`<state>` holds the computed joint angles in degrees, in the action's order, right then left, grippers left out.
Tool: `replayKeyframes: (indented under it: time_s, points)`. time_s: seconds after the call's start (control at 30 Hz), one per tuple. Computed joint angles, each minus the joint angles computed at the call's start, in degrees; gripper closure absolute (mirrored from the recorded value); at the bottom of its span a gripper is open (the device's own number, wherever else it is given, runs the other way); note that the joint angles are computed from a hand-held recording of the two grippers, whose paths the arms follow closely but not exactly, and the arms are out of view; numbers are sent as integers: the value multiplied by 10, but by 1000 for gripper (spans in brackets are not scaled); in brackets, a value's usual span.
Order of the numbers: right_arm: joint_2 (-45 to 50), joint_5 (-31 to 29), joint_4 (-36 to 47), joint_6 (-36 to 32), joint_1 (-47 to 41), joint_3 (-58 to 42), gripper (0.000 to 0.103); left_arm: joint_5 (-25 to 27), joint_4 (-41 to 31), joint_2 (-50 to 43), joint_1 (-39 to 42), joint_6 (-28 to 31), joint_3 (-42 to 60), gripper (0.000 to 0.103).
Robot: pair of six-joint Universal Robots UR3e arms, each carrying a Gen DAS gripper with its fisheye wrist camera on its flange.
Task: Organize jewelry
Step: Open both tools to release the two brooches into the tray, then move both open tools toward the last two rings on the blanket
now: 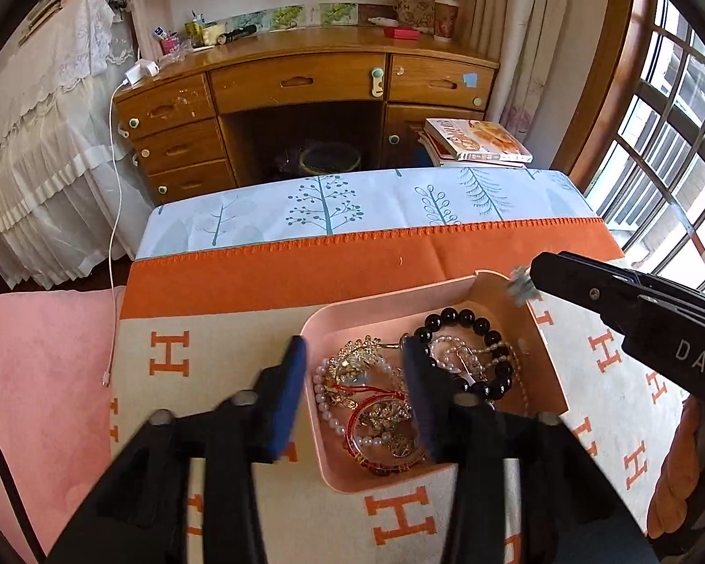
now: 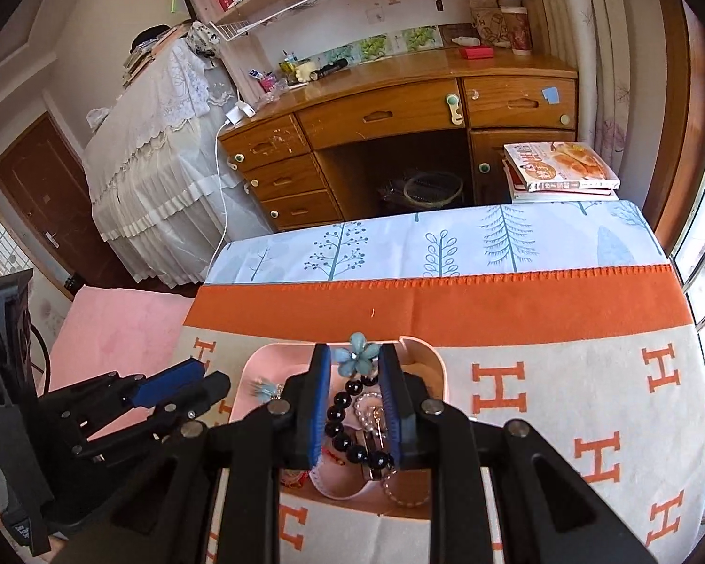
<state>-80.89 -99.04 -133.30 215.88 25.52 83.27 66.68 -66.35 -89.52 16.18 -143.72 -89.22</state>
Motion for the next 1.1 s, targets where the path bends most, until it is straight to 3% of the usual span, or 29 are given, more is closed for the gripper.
replayKeyframes:
  time_s: [0.03,0.2,0.4,0.57,0.93,1.1]
  points:
    - [-1,5,-2,-1,-3,4,80,1,19,6,0,-6,-14,34]
    - [-14,-1,-9,0,2,23,80,-3,31,37,9,10,-42,34]
    - [-57,-19,-8,9,26,59,80,-24,-4,108,49,56,-79,34]
    - [-95,-49,19,18,73,85,80,-55,-83,188,103,117,-105,34]
    - [-156,-127,78,63,197,137,80,-116,-358,382,260,320,-150,34]
    - [-167,-144,83,72,226,162,80,-95,-396,437,264,327,-198,35]
